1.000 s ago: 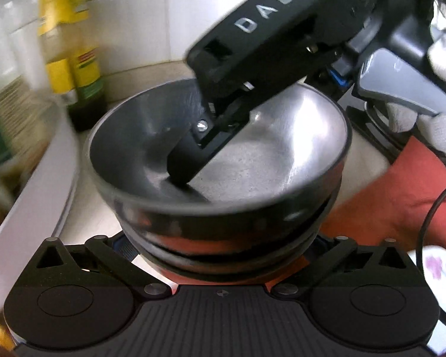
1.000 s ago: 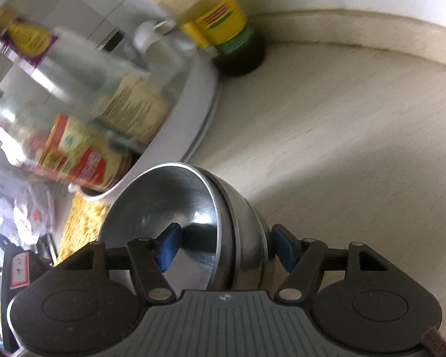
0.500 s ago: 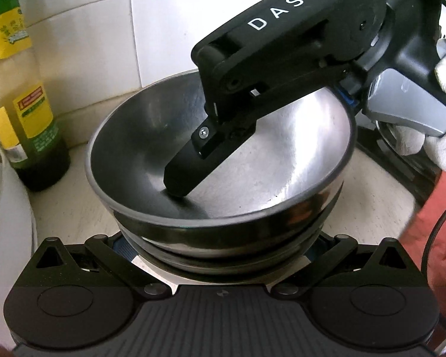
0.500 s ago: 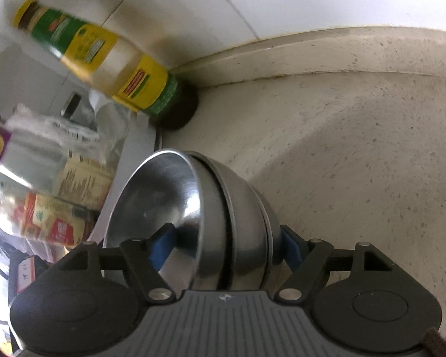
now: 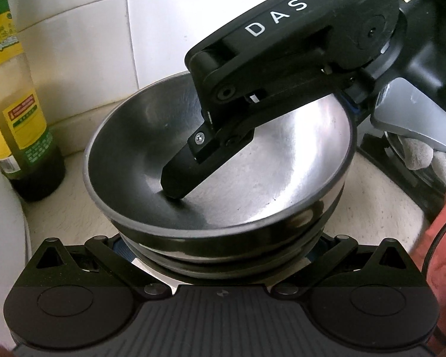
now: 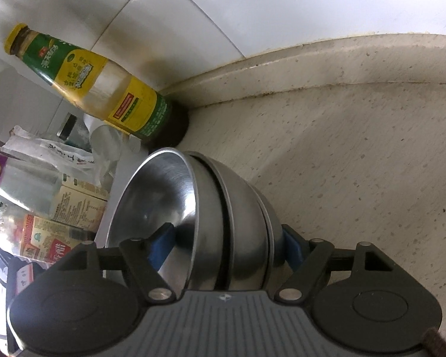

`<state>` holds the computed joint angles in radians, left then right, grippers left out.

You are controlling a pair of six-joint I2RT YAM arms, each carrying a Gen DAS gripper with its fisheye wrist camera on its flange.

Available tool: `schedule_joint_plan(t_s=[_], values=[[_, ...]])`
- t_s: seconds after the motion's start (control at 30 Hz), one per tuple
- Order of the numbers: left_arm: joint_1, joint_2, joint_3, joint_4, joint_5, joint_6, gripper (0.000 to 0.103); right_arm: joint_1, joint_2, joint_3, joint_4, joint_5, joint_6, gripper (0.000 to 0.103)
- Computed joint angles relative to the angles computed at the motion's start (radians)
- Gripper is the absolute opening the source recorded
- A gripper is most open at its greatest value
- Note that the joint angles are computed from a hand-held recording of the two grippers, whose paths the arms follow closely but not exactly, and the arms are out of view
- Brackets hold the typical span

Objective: Organize plates and bowls

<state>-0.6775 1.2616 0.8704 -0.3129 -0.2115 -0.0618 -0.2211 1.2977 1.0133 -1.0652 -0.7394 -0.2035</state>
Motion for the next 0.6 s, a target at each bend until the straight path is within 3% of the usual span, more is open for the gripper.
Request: schedule_joint_plan(t_s=[0.17,0.4,0.6], values=[[0.008,0.005,0.004,0.002,0.012,0.014,0.103,-0.031,0.022,0.019,-0.02,-0.001,-0.024,0.071],[0.053,0.008,-0.017,0.04,0.066,0.051,0.103,-0.013,0.048,0.046,-0.03,0.017,-0.058,0.081],[0.049,0.028,-0.007,0.044,0.041,0.035,0.103,-0.025,0.032,0.027,0.001,0.015,-0.047,0.078]])
